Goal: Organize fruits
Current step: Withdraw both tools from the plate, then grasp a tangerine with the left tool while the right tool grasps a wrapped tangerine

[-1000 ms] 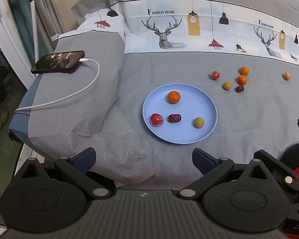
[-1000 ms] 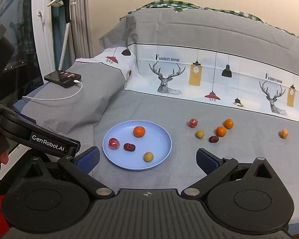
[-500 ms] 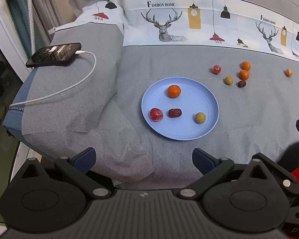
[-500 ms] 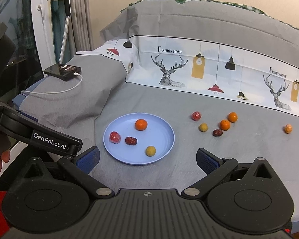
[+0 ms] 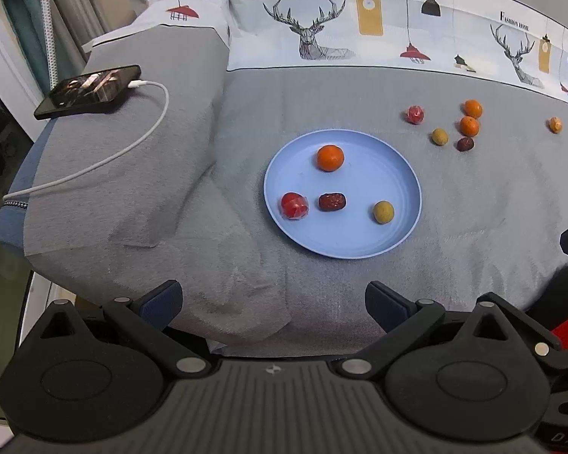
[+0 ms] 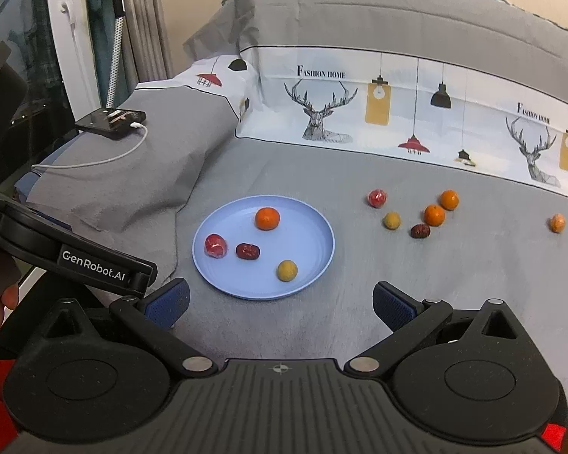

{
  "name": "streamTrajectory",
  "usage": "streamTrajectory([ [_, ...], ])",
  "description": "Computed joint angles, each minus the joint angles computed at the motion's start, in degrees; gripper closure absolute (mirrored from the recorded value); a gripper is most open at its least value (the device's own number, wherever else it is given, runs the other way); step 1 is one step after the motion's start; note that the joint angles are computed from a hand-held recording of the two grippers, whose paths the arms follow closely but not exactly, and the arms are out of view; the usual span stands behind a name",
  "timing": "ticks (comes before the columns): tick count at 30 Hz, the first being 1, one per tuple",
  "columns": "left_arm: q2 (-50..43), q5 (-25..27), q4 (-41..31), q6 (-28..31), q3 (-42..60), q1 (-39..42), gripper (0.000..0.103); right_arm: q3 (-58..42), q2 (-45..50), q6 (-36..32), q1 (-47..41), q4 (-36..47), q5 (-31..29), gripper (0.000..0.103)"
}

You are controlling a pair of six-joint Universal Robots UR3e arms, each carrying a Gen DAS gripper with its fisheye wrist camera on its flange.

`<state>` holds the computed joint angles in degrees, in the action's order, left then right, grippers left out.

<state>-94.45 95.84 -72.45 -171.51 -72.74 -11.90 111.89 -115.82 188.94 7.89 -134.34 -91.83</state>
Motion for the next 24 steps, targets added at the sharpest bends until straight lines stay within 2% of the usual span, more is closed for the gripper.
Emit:
streamTrajectory([
  [13,-7.0,1.5,-2.5,-1.2,7.1,-2.4,0.000,2.1,0.0,0.5,-5.0,0.4,3.4,0.001],
  [24,-17.9,3.4,-7.1,-2.7,19.7,-5.5,0.000,3.9,0.6,0.3,-11.5,0.8,7.0,0.001],
])
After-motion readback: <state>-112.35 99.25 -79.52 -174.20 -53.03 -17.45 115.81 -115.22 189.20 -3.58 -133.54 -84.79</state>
